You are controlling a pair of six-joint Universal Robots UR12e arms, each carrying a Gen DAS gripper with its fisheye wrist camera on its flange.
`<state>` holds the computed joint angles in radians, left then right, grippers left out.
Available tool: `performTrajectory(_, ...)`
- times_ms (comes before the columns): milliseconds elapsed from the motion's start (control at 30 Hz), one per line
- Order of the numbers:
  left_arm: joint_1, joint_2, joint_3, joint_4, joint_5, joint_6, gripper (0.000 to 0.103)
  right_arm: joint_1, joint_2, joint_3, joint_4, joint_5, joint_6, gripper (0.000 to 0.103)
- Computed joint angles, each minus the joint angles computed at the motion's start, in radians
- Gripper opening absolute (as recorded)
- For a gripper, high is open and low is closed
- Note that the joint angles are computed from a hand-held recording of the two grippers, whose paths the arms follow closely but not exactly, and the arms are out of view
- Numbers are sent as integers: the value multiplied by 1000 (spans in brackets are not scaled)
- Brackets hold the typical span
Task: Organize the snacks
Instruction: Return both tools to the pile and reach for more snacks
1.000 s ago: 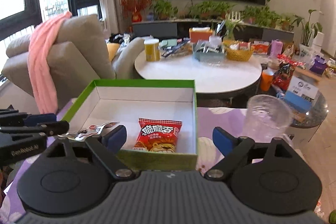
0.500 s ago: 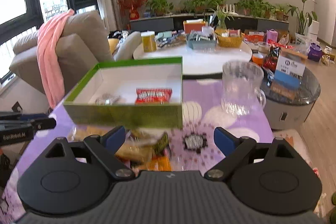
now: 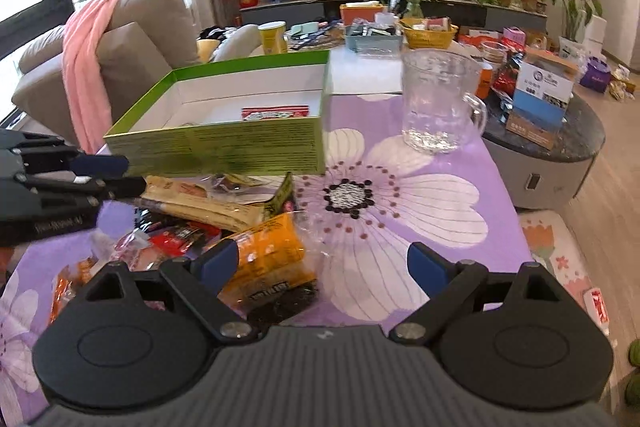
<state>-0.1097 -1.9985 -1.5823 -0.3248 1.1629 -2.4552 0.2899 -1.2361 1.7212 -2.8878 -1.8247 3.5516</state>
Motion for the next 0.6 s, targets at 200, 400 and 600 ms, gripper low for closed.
performTrajectory(200,-13,-24,74,-230,-14,244,52,-6,-9,20,7,0,56,53)
performTrajectory(400,-23,-46,103,-257,18,283,53,-10,-3,17,3,51,5,53)
performTrajectory(600,-4,-61,130,-319,-39,198,48,7,17,0,-11,75,-146,53)
